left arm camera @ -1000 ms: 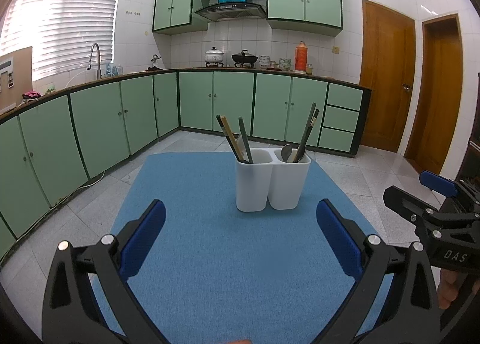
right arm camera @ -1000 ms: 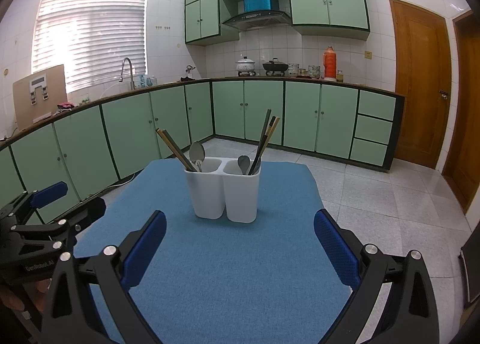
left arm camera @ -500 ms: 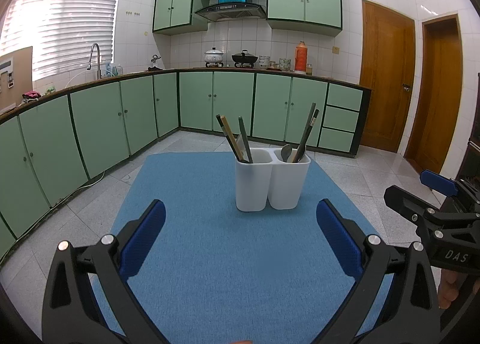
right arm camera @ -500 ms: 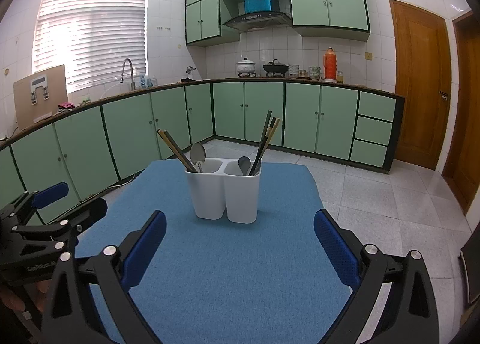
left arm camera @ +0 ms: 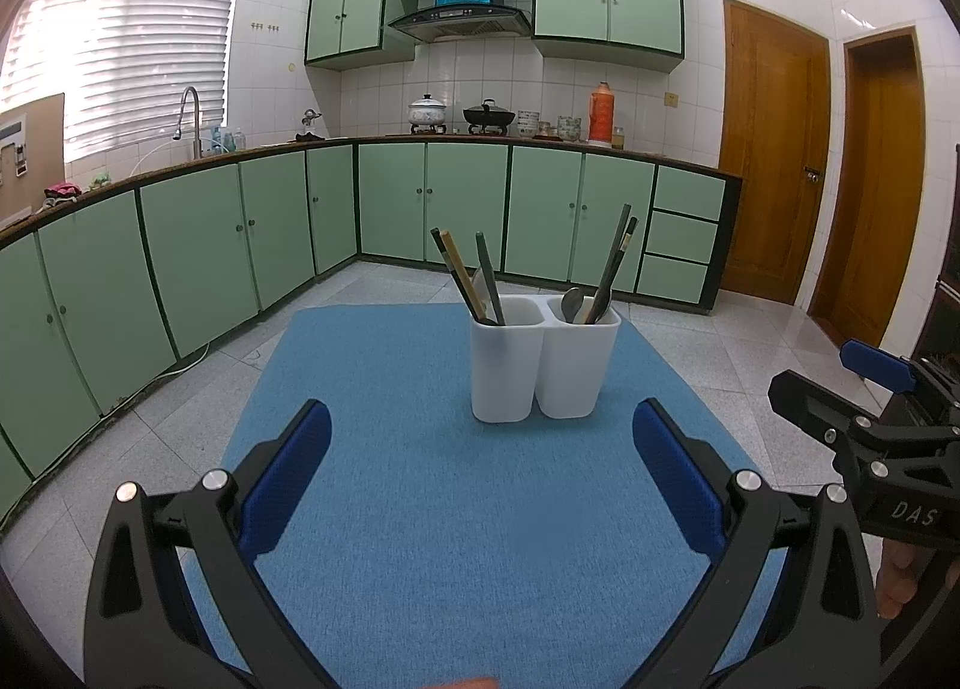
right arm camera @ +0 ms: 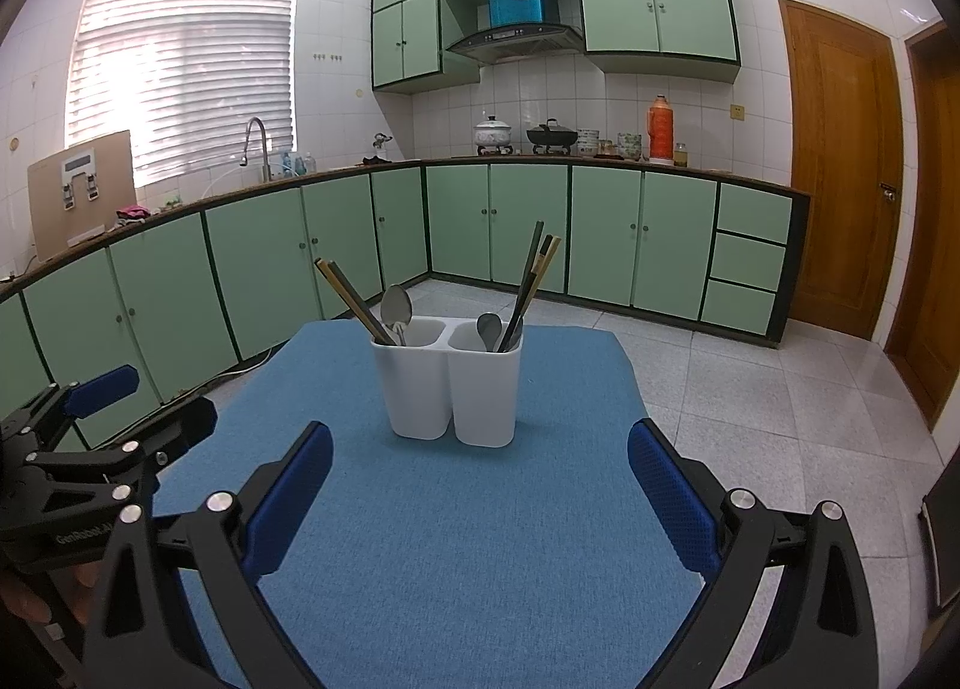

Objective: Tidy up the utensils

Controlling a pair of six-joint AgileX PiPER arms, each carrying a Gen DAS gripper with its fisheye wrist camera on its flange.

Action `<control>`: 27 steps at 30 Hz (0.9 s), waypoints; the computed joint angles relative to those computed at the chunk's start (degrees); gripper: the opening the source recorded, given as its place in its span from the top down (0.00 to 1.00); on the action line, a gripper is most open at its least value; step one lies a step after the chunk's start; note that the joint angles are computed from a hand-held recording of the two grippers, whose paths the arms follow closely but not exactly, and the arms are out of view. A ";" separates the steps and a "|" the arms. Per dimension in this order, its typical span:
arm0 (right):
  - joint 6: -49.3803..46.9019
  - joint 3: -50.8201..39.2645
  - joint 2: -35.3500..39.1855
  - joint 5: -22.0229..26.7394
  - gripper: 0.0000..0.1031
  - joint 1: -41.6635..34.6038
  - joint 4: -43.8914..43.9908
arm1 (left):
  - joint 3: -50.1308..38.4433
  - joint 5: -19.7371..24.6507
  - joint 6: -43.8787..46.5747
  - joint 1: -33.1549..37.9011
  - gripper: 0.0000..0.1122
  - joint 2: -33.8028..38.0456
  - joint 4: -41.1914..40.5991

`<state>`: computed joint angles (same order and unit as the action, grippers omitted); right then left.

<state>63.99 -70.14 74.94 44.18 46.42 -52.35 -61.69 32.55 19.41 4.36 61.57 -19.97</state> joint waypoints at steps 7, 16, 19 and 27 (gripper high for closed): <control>0.02 -0.01 -0.09 0.10 0.06 0.08 0.03 | 0.41 0.08 1.63 0.94 0.13 -0.16 -1.36; -0.04 -0.19 0.20 -0.16 0.06 -0.08 0.12 | 0.25 0.10 2.00 1.00 0.13 -0.12 -1.49; -0.03 -0.17 0.17 -0.19 0.06 -0.09 0.08 | 0.25 0.06 1.67 0.86 0.13 -0.13 -1.25; 0.01 -0.10 0.17 -0.25 0.06 -0.13 0.08 | 0.37 -0.04 1.83 0.90 0.13 -0.17 -1.33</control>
